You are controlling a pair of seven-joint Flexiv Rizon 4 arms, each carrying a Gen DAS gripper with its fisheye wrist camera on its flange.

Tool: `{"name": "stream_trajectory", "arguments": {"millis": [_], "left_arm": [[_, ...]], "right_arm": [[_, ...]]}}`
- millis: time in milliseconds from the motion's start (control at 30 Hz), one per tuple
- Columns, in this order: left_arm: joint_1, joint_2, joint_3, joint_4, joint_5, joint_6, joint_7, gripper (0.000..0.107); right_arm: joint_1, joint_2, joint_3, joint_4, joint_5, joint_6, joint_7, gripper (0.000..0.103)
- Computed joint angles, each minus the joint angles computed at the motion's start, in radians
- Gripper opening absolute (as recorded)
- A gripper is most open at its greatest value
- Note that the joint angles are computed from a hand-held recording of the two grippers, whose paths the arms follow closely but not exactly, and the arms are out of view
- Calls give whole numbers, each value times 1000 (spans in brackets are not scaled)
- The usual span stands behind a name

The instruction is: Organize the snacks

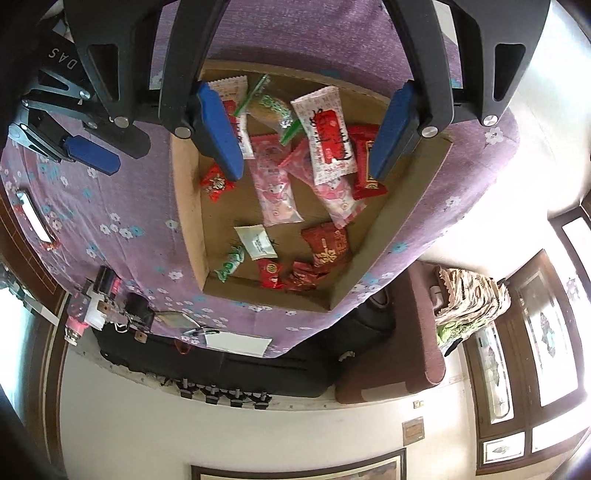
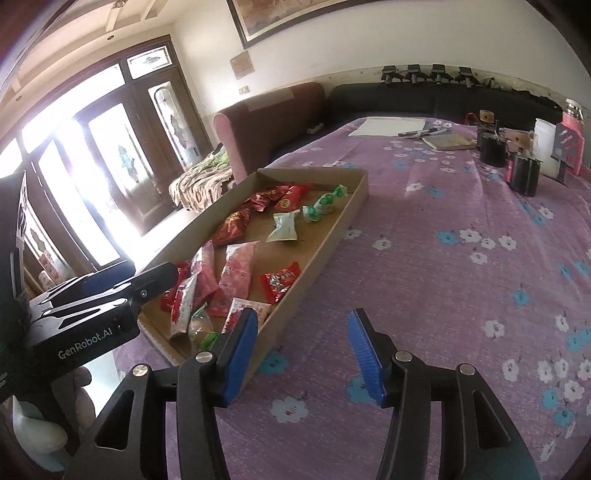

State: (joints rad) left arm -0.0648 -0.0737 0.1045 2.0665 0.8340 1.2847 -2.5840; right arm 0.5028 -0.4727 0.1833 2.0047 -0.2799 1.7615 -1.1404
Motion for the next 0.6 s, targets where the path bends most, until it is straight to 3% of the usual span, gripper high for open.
{"name": "stream_trajectory", "arguments": {"millis": [200,267,433,600], "left_arm": [[-8,-8,-9,-6,-21,-7,22,70],[-12,-13,-10,-10,-28,-8,26,70],[-27,-23,-7,-20,-26,-15,23,70],[-52,-15,-2,-42,57,-48,-66,70]], "right_arm": [[37,16,-51,21,18,12,5,56],[82,23,-101,32,32,21,8,62],[213,41,-241,65,74,40,-4,62],[326,53,-350,89,123,52,-40,64]]}}
